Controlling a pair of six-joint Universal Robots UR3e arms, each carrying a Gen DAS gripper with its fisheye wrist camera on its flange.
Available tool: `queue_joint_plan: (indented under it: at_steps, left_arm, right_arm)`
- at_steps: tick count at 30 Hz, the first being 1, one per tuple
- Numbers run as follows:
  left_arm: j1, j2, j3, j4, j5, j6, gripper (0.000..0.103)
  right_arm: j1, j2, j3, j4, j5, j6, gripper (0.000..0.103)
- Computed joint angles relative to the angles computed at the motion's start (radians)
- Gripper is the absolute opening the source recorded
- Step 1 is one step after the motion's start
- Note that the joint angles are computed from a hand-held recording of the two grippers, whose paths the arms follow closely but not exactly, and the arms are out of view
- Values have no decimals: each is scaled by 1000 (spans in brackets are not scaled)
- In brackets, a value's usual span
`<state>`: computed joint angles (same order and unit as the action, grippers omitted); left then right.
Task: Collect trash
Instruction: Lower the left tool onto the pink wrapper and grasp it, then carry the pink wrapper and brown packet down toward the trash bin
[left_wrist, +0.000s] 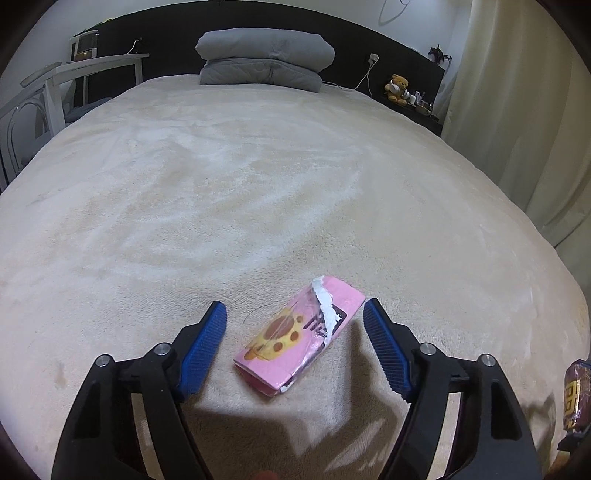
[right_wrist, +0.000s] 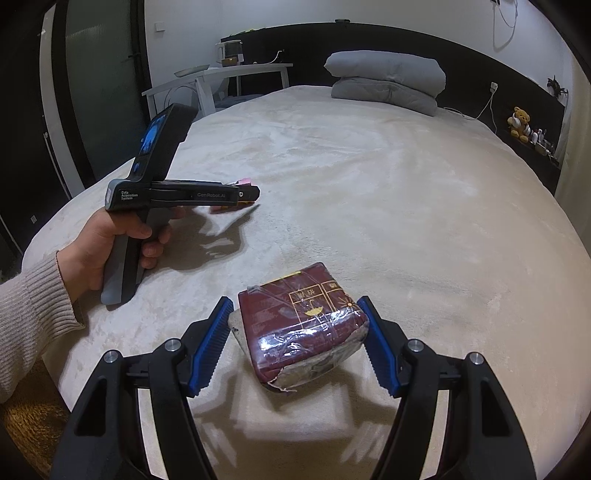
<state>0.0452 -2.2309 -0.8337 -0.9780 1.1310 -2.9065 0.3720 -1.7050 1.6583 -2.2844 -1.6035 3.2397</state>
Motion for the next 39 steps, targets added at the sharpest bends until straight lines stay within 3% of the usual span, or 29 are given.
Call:
queue_joint_plan:
  at_steps: [3,4,6,15,30,39]
  left_arm:
    - [0,5,-13,8,10,-2,55]
    - [3,12,-25,14,4,-3,55]
    - [8,19,-39,29,-4,-7,42]
    - [24,82,-122,59,-17,0,26]
    - [108,382,-433,98,-134,6,24]
    - [204,686,-652,4,-235,91,24]
  right_arm:
    - [6,14,-9,1,-3,-3,68]
    - [6,18,-12,0,-4,-5,68]
    - [8,21,-15,-1,-8,-7,68]
    - [1,12,-6,-14,-9,-9,68]
    - [47,8,-19,-37,-62,43,68]
    - [99,-48,18,-52,-101,85,68]
